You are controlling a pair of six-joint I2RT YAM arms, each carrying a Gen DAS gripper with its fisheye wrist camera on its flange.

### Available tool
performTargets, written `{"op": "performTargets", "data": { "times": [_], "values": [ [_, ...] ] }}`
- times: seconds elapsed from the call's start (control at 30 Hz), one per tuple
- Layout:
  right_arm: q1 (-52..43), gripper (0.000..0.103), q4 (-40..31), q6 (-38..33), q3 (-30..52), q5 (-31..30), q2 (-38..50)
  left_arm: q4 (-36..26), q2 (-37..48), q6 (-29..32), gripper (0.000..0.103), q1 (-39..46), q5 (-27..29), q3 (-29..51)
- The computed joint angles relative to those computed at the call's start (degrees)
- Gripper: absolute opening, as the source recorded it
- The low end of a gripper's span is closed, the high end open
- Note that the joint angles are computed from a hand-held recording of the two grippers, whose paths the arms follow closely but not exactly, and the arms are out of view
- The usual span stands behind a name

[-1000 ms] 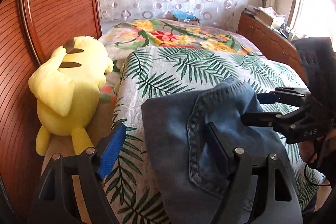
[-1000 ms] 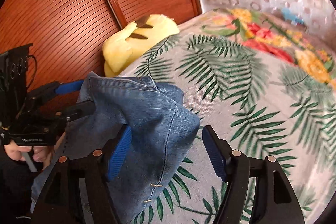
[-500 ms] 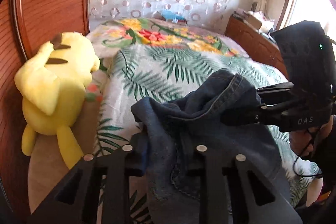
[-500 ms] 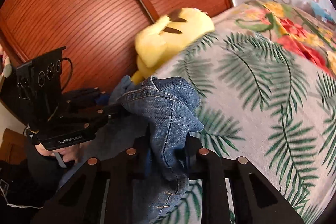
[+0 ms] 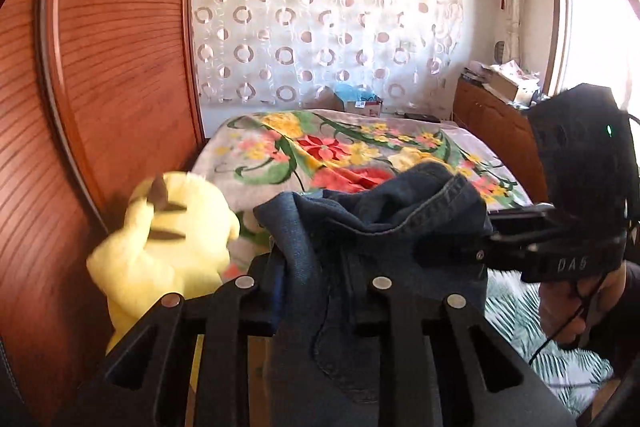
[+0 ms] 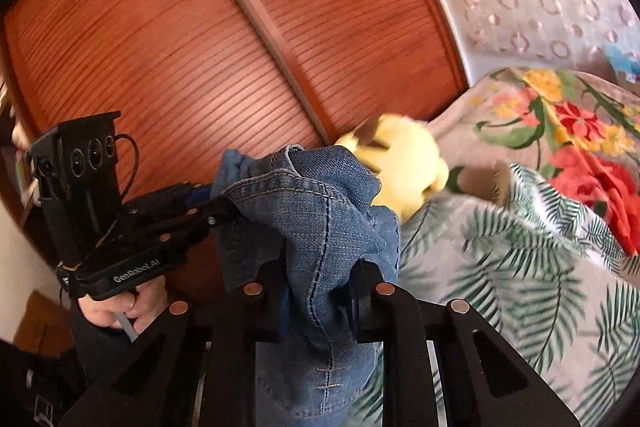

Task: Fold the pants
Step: 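Carry the lifted jeans toward the yellow plush toy with the right tool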

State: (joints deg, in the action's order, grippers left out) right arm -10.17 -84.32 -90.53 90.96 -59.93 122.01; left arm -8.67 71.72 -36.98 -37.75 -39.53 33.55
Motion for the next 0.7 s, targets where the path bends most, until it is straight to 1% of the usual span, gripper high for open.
{"op": "performTargets", "data": {
  "times": [0.03, 0.13, 0.17, 0.23, 0.27, 0.33, 0.4, 0.47, 0.53, 0.57, 0.6, 0.67, 0.7],
  "values": [
    [0.44, 0.021, 2.55, 2.87, 0.89, -1.09, 1.09, 2.54, 2.41, 2.83, 0.024, 3.08, 2.49, 1.16],
    [1.77, 0.022, 14.19, 15.37, 2.78, -2.28, 4.60, 7.64, 10.67, 6.61, 0.024, 8.55, 7.38, 4.63],
    [2.41, 0.023, 18.78, 20.06, 2.88, -1.50, 5.70, 9.54, 15.31, 7.71, 0.024, 10.60, 9.42, 6.62],
    [3.60, 0.028, 25.64, 27.52, 3.95, 0.83, 8.54, 10.89, 20.39, 8.45, 0.024, 12.38, 11.38, 8.88],
    [4.11, 0.033, 28.53, 30.85, 4.67, 2.44, 9.99, 11.66, 22.74, 8.42, 0.024, 13.28, 12.46, 9.88],
    [4.59, 0.038, 30.71, 34.54, 6.74, 4.81, 12.77, 12.91, 25.73, 6.96, 0.024, 14.10, 12.51, 10.77],
    [5.00, 0.044, 32.29, 37.59, 8.88, 7.28, 14.81, 13.12, 26.01, 5.34, 0.024, 13.84, 12.16, 10.50],
    [5.26, 0.046, 32.83, 39.19, 10.88, 10.05, 16.23, 12.74, 25.56, 4.20, 0.026, 13.16, 12.50, 10.06],
    [5.30, 0.048, 31.33, 39.73, 14.09, 11.91, 17.84, 11.90, 25.38, 3.45, 0.026, 11.77, 11.22, 9.88],
    [5.01, 0.050, 29.66, 38.72, 15.89, 12.34, 18.76, 11.63, 25.25, 3.13, 0.026, 11.21, 11.08, 9.74],
    [6.14, 0.051, 29.87, 40.45, 17.49, 13.02, 18.71, 11.23, 25.08, 2.55, 0.026, 10.54, 11.05, 9.55],
    [5.94, 0.052, 32.02, 41.04, 15.82, 14.25, 16.56, 10.79, 24.66, 1.82, 0.026, 9.14, 10.57, 8.88],
    [6.40, 0.052, 34.68, 42.29, 13.30, 14.61, 14.77, 10.49, 24.15, 1.22, 0.027, 8.03, 9.98, 8.18]
  ]
}}
